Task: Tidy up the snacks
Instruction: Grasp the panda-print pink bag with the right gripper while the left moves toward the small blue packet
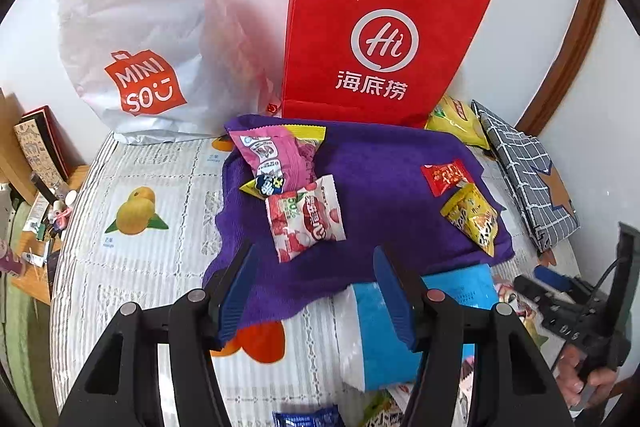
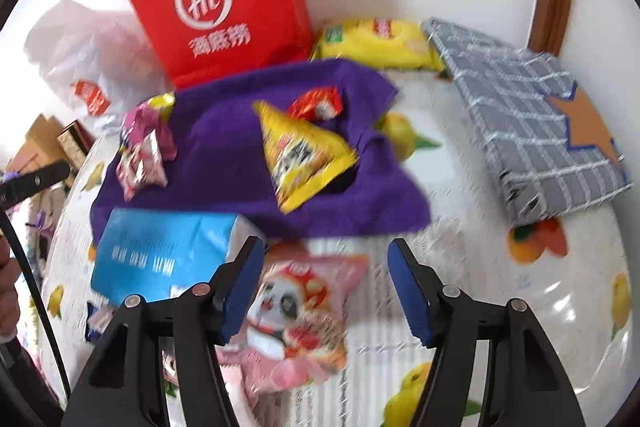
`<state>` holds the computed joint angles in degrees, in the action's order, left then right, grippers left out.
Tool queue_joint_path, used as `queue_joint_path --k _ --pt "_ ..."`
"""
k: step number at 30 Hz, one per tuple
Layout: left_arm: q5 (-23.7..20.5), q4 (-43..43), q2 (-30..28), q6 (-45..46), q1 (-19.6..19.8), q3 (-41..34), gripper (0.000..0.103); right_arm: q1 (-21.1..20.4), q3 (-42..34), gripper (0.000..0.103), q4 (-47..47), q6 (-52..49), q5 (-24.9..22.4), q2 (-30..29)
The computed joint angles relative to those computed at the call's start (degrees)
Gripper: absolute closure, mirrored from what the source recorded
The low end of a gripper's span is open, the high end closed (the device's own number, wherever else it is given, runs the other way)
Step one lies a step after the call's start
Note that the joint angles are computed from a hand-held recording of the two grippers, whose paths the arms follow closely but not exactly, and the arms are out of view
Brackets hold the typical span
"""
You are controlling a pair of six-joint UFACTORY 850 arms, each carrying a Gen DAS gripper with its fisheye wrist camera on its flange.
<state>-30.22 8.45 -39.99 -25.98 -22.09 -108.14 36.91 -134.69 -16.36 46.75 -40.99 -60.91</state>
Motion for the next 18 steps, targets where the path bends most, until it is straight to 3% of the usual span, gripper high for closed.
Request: queue_joint_path --k 3,8,18 --pt "-0.1 -0.1 1.1 -0.2 -0.1 1.5 0.044 0.4 -0.1 0.039 1.5 -1.8 -0.5 -0.6" --pt "0.9 1.5 3.4 -1.6 -0.2 5.3 0.044 1.0 -3.2 0.039 1.2 -3.0 -5.2 -3.2" --pt "0.7 2.5 4.9 -3.7 0.5 9.2 0.042 0.3 -1.1 0.039 1.6 -2.0 -1.9 -3.3"
